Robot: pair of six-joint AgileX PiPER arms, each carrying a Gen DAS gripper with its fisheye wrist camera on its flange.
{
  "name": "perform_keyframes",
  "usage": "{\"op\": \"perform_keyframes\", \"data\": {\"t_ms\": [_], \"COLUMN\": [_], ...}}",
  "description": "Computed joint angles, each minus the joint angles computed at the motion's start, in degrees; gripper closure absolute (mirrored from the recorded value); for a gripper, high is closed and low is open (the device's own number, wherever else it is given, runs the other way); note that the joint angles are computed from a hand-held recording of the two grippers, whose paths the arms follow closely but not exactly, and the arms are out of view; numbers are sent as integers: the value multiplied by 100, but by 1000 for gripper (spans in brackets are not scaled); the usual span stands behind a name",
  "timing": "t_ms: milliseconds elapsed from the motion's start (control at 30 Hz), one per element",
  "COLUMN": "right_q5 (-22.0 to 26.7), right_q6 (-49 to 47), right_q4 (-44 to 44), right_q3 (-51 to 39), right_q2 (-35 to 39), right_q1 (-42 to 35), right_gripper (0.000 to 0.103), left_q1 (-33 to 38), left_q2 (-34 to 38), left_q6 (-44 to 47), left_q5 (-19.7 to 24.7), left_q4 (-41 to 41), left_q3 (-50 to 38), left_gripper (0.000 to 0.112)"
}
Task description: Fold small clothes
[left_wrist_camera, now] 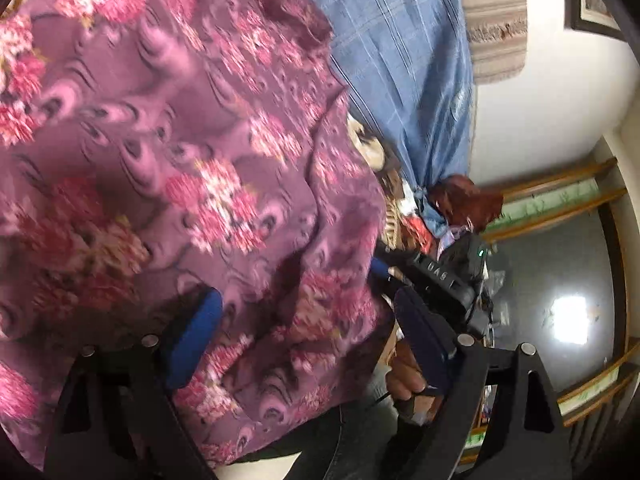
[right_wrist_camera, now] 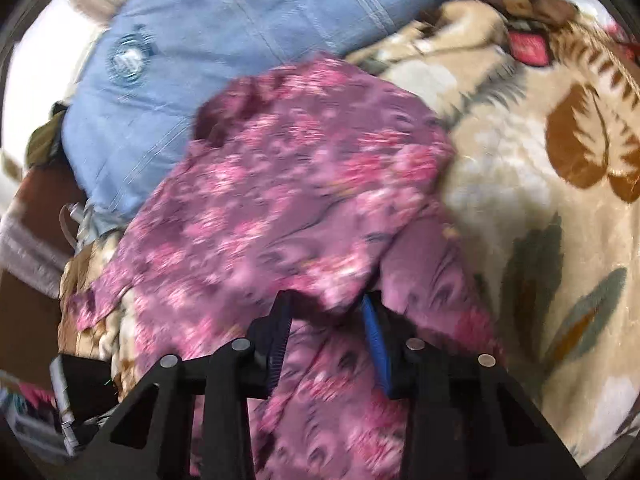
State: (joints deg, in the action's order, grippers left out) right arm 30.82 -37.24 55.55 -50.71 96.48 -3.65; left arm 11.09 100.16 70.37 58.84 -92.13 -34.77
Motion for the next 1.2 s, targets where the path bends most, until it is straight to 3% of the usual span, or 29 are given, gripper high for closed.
{"op": "perform_keyframes", "data": {"t_ms": [100,167,200,233,267,367,467,533,600,633,667,733,800,833,867,933,1033,1067,1133,1200], "right_q5": [-25,60,176,63,-147,129,626,799,804,757,516,46,101,126,182,283,717,628,500,529], "right_q6": [-633,-1264,-1413,-1334,-1178,-1757,-2433,-2526,-2413,-2341,-2114,-1366,-1092,-1299,-1545,-1653,-1467,-1071,-169,475], "right_q4": [399,887,1015,961,855,1281,1662,1675,1563,1451,1189,471,175,324,497,694,682,437,-309,-680], "right_q3": [87,172,151,133,133,377,513,441,317,262,184,106,218,386,574,763,451,156,-496,-1114], "right_q2": [57,109,172,182,162,-269,-604,-495,-190,-43,117,255,-24,-341,-727,-1270,-1184,-956,-384,238], "right_q1": [-22,19,41,124,237,41,-108,72,418,603,917,1315,1259,1136,930,437,-191,-236,-245,-265], "right_gripper": [67,73,82,97,97,98,99,99,99,98,94,92,89,80,57,34,34,34,35,45], "left_q1": [-491,-847,-978,-1075,-1054,-707,-255,46,48,42,144,338,377,280,194,33,-109,-136,78,220], "left_q2": [66,142,142,143,93,-622,-1328,-1274,-975,-708,-463,-335,-725,-1030,-1195,-1281,-1134,-1068,-954,-862], "left_q6": [-551,-726,-862,-1133,-1201,-931,-1245,-1485,-1897,-2000,-1959,-1774,-1542,-1481,-1489,-1542,-1491,-1495,-1169,-883], "left_q5": [-435,-601,-780,-941,-974,-851,-846,-863,-1475,-1572,-1484,-1289,-1329,-1480,-1573,-1656,-1813,-1964,-1821,-1627], "left_q4": [280,310,377,553,546,240,617,1012,1892,2201,2292,2137,2023,2070,2097,2127,2152,2141,1862,1562], "left_q3": [-385,-550,-607,-690,-640,-146,-58,-182,-472,-611,-666,-570,-316,-184,-102,-74,-54,-63,9,63], "left_gripper": [24,43,74,99,99,104,106,106,106,105,102,86,78,67,62,59,59,59,59,59]}}
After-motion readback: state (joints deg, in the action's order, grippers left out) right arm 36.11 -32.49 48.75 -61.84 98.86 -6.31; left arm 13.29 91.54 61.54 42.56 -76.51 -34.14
